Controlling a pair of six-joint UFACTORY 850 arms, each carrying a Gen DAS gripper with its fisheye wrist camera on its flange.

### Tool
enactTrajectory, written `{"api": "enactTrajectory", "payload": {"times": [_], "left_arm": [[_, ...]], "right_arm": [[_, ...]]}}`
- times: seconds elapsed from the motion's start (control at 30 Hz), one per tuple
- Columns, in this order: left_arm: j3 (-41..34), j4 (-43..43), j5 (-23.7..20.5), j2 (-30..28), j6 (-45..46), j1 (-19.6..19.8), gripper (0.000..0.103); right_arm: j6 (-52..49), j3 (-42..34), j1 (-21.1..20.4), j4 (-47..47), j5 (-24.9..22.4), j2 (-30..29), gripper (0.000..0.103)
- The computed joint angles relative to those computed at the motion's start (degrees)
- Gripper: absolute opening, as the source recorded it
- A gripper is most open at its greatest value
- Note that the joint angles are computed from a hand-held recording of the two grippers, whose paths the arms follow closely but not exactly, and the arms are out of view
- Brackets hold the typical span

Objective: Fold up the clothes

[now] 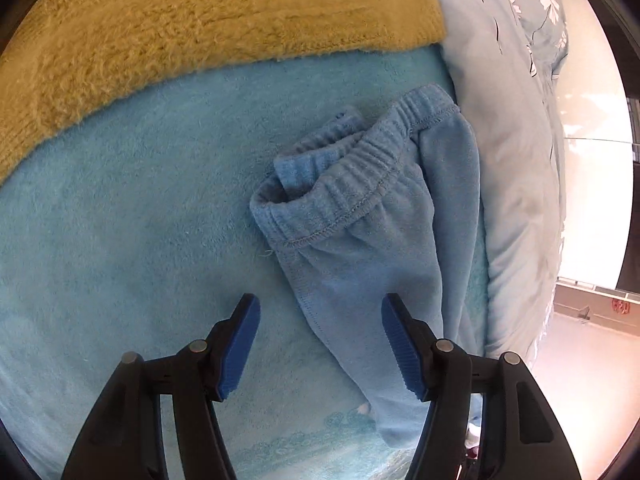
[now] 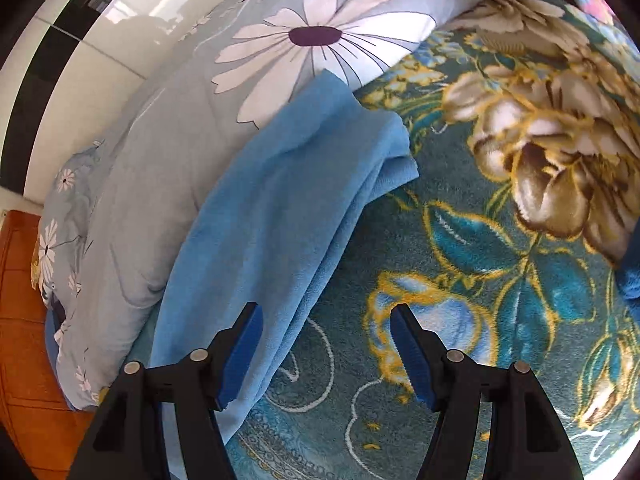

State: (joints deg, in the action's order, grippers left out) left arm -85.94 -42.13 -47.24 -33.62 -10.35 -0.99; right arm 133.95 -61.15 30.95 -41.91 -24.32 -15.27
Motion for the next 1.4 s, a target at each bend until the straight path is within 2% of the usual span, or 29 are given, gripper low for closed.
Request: {"api": "enactTrajectory", "payload": {"times": [0.17, 0.27, 0.4, 0.5, 0.57, 0.6, 0.63, 0.73, 0.9, 0.93, 1.1, 1.23, 1.27, 1.4], "left_arm": [[1.4, -6.8, 2.4, -0.3, 2.8, 1.1, 0.065], [3.1, -12.8, 3.8, 0.4, 6.3, 2.2, 0.065], [4.6, -19.9, 4.4, 0.6, 10.0, 3.5, 0.065], [4.3, -20.4, 4.9, 0.1, 9.9, 3.8, 0.062], [4.2, -20.1, 5.5, 0.1, 9.4, 3.8, 0.047], [4.0, -19.7, 5.7, 0.1, 8.8, 3.8, 0.032], [3.8, -19.1, 5.8, 0.1, 8.5, 3.8, 0.022], [3.1, -18.5, 5.6, 0.6, 9.1, 4.4, 0.011], [2.1, -18.6, 4.2, 2.2, 12.1, 6.4, 0.008], [1.9, -18.3, 3.7, 2.6, 12.6, 6.9, 0.008], [1.5, -13.7, 1.4, 5.2, 14.9, 10.2, 0.008], [4.0, -4.6, -0.6, 6.7, 12.1, 12.9, 0.008], [5.8, -2.8, -0.1, 7.8, 10.7, 12.4, 0.008], [7.5, -0.2, -0.8, 7.1, 9.3, 14.0, 0.008]], "right_arm": [[8.1, 0.4, -1.7, -7.6, 4.4, -1.3, 0.068], [12.6, 0.3, -2.4, -11.8, 6.2, -2.0, 0.052], [13.3, -0.2, -2.8, -12.0, 6.5, -2.6, 0.018], [14.8, -0.1, -3.2, -13.8, 6.7, -2.3, 0.007], [13.8, -0.2, -3.4, -13.6, 6.7, -1.9, 0.007], [11.3, -0.8, -3.5, -11.9, 6.3, -1.9, 0.007], [9.7, -1.4, -3.4, -10.7, 5.9, -2.0, 0.006], [7.2, -1.8, -3.2, -9.5, 5.0, -1.5, 0.006], [3.2, -2.5, -2.1, -8.4, 2.2, 0.6, 0.006], [1.5, -3.6, -0.8, -6.9, 0.4, 1.2, 0.005], [3.1, -2.8, 3.6, -6.1, -2.1, 4.4, 0.005], [4.5, 2.6, 8.6, 0.0, -2.0, 8.4, 0.005], [6.0, 3.6, 9.7, 0.7, -1.5, 8.7, 0.005], [15.5, 7.2, 12.8, -1.9, 0.5, 9.3, 0.006]]}}
